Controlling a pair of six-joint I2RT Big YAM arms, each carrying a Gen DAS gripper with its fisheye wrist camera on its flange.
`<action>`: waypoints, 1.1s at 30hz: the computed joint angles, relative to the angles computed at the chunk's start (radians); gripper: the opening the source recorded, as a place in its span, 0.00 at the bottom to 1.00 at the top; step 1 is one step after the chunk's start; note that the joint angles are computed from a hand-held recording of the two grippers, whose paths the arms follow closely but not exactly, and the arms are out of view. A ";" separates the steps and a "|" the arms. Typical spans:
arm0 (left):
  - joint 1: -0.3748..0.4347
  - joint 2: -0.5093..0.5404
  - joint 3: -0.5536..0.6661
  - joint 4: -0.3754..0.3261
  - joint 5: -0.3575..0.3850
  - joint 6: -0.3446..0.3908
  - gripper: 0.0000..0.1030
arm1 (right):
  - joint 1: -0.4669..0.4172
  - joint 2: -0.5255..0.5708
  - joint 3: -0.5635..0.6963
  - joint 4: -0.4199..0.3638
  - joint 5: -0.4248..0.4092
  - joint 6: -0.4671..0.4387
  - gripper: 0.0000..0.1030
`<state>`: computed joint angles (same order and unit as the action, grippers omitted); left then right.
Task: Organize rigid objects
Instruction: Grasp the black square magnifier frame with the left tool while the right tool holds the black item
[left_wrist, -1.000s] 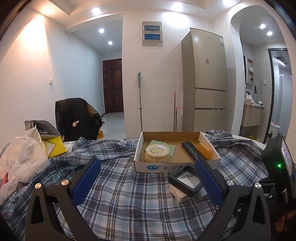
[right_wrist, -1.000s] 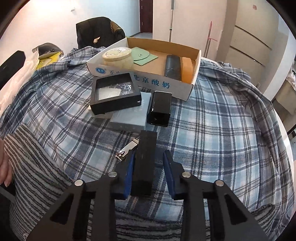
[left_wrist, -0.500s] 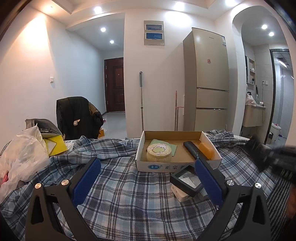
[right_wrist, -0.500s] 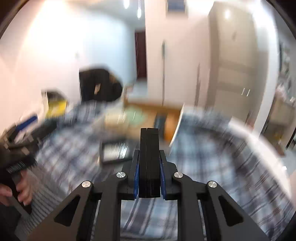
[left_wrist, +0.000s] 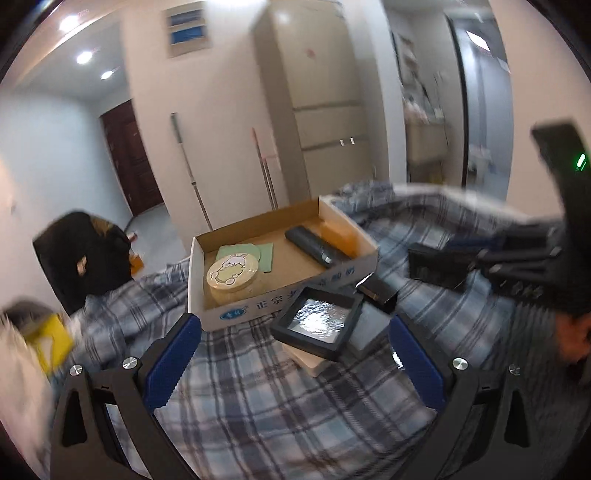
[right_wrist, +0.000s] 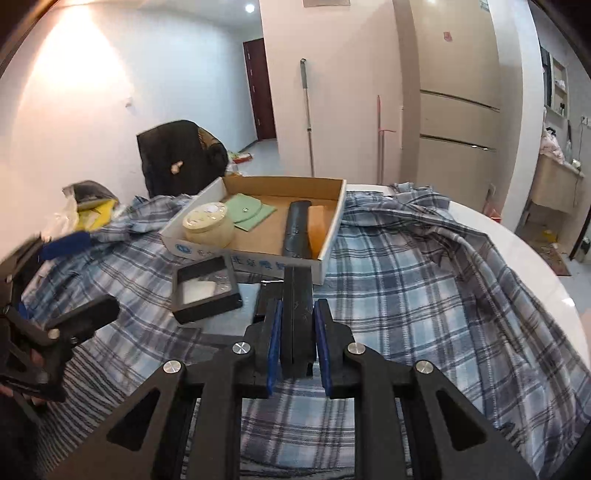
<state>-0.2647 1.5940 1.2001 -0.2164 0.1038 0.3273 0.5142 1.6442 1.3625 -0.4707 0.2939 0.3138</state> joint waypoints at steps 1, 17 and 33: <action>0.000 0.014 0.018 -0.017 0.005 0.018 1.00 | -0.004 0.003 0.004 -0.008 -0.008 0.006 0.16; 0.016 0.192 0.247 -0.286 0.170 0.194 1.00 | -0.029 0.103 0.107 -0.201 -0.118 0.002 0.16; 0.027 0.251 0.349 -0.398 0.212 0.178 1.00 | -0.044 0.090 0.079 -0.148 -0.147 0.030 0.16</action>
<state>-0.2372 1.8450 1.5491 -0.6148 0.3156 0.5052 0.4705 1.7341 1.4416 -0.6183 0.1470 0.3436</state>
